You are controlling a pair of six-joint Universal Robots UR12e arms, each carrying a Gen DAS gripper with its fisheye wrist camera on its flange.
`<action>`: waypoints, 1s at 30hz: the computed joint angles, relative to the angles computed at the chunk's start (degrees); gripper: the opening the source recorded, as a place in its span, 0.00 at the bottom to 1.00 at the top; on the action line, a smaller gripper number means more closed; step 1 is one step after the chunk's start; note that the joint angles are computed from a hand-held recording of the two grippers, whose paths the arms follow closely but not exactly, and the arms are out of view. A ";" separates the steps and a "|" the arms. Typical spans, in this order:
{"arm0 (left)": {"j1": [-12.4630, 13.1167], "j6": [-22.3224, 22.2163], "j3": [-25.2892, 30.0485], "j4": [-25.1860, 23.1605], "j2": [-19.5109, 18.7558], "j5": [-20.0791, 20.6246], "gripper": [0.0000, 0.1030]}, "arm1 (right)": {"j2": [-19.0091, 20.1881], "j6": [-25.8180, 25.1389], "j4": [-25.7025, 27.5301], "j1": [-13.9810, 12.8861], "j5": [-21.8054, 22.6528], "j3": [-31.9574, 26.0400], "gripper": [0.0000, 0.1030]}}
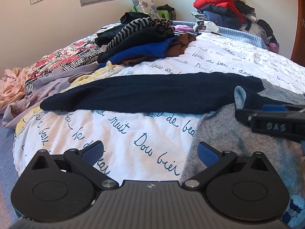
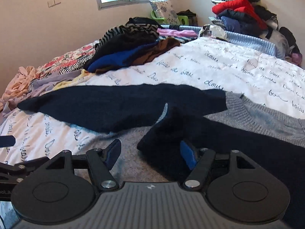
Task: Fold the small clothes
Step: 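Lower the sleeve onto the sweater body and open the right gripper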
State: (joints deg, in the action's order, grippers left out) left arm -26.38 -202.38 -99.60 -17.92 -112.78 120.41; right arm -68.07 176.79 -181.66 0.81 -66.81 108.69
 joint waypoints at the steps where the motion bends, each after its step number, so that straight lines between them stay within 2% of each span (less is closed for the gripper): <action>1: 0.01 -0.04 0.02 -0.17 0.00 0.10 1.00 | -0.15 0.85 -1.30 -0.12 0.78 0.30 0.67; 3: 0.05 -0.25 0.03 -0.31 0.00 0.26 1.00 | -0.51 1.56 -1.64 -0.18 0.88 0.52 0.71; 5: 0.02 -0.31 0.08 -0.51 -0.02 0.45 1.00 | -0.92 -0.21 2.72 0.29 -0.91 -0.05 0.74; 7: -0.05 -0.10 0.09 -0.44 -0.03 0.65 1.00 | -1.07 -1.12 4.92 0.72 -3.24 -0.17 0.74; 15: -0.12 0.27 0.18 -0.42 -0.25 1.45 1.00 | -3.73 3.08 -1.13 -0.73 -1.37 3.59 0.74; 27: 0.26 0.17 0.27 -1.27 -0.43 2.92 1.00 | -8.86 2.04 -4.62 -2.04 -5.19 9.91 0.74; 30: 0.42 0.08 0.27 -1.70 -0.49 3.39 1.00 | -9.81 2.09 -4.91 -2.52 -6.03 11.27 0.77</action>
State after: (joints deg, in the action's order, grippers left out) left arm -25.96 -202.30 -99.33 -19.61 -113.27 123.80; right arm -77.88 178.88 -186.57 -1.71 -72.84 119.96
